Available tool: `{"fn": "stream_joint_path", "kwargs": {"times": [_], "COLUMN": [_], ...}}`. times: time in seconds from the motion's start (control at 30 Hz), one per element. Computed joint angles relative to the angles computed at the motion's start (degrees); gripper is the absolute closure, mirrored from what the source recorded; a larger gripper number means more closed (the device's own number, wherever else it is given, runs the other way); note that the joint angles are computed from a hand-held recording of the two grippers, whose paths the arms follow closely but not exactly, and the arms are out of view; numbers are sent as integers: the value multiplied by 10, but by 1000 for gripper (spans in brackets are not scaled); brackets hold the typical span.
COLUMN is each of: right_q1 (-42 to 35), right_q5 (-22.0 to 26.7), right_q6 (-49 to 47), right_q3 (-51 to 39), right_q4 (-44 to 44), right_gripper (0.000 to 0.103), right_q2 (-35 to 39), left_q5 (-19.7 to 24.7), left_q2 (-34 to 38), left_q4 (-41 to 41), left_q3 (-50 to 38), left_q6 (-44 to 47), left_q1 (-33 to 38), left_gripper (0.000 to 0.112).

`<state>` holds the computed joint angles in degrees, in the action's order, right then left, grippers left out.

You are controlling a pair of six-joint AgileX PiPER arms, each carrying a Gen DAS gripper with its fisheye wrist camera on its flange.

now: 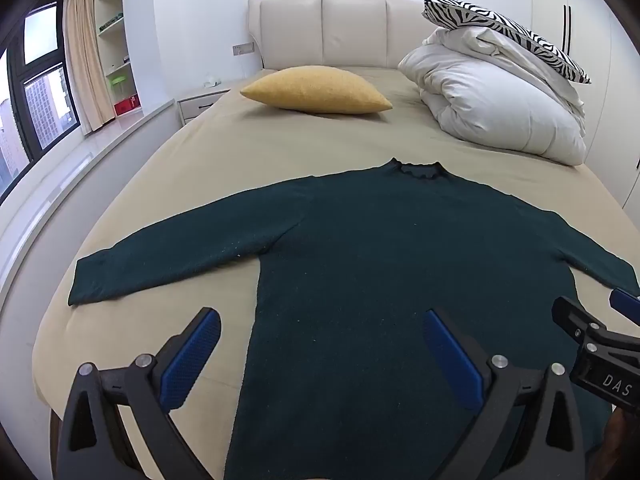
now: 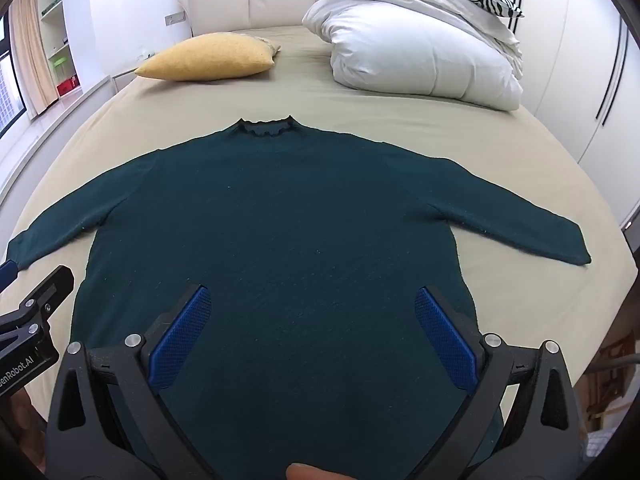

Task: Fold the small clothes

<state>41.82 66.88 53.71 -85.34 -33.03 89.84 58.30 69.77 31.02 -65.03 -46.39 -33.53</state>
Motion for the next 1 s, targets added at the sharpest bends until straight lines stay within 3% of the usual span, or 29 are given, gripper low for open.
{"fn": "stream_joint_path", "kwargs": {"times": [1.0], "right_q1": [11], "right_q5": [2], "right_q6": [10], "right_q3": [-7], "right_q4": [-3], "right_gripper": [0], "right_q2": [12], "left_q5": [-7], "left_q2": [-5], "left_q4": [-6], "left_q3": [4], "left_q6": [13], "left_q1": [15], "left_gripper": [9]}}
